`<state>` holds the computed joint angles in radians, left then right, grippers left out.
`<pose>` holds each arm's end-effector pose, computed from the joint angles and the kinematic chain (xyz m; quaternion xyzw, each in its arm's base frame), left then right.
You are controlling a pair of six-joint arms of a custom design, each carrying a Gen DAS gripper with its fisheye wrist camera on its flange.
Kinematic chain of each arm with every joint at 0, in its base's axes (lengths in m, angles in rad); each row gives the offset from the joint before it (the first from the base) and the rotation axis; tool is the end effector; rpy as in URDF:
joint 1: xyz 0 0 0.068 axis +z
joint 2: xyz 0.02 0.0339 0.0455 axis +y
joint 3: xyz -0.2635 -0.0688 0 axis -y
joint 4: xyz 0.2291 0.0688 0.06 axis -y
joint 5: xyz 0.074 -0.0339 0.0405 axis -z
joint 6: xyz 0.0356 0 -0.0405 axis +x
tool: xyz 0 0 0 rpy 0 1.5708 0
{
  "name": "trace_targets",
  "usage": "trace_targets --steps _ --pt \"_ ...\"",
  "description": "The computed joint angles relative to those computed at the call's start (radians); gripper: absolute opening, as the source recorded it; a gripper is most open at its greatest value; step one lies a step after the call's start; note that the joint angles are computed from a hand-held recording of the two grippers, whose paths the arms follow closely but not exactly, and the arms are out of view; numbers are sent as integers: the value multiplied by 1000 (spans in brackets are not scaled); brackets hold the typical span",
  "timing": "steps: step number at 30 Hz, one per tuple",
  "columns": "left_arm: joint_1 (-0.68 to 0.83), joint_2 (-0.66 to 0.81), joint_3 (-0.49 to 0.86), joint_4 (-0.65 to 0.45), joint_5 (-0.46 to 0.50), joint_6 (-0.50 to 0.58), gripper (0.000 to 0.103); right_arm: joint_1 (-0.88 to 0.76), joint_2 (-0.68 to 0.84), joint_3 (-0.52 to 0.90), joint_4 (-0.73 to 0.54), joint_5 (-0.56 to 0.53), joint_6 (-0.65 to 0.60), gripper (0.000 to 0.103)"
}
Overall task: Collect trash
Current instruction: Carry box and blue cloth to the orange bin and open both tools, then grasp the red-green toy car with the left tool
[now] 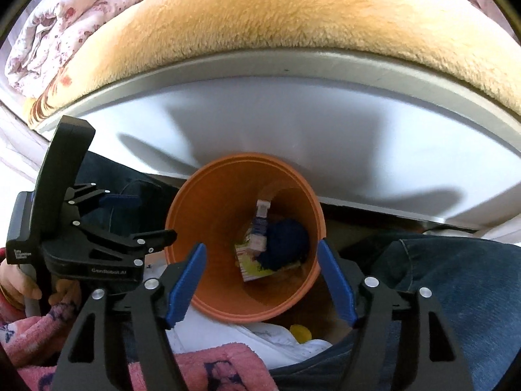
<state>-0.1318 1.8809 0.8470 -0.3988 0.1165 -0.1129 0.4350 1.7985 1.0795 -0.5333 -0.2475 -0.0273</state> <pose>0.2812 -0.0415 0.0899 0.0134 0.9958 -0.0661 0.0613 0.2914 0.1450 0.1614 -0.2435 0.9493 0.1512 0.1294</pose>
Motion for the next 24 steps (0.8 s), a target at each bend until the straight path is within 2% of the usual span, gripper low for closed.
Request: trace_targets --steps 11,17,19,22,24 --pt "7 -59 -17 1 -8 -7 80 -26 -12 -9 20 1 -16 70" --pt "12 -240 -15 -32 -38 -3 80 -51 -105 26 -2 -21 -24 70" --pt "18 -321 8 -60 -47 5 80 -60 -139 45 -6 -28 -22 74" --pt "45 -404 60 -98 -20 13 80 -70 -189 80 -8 -27 -20 74" --pt "64 -431 105 -111 -10 16 91 -77 -214 106 -8 -30 -20 74"
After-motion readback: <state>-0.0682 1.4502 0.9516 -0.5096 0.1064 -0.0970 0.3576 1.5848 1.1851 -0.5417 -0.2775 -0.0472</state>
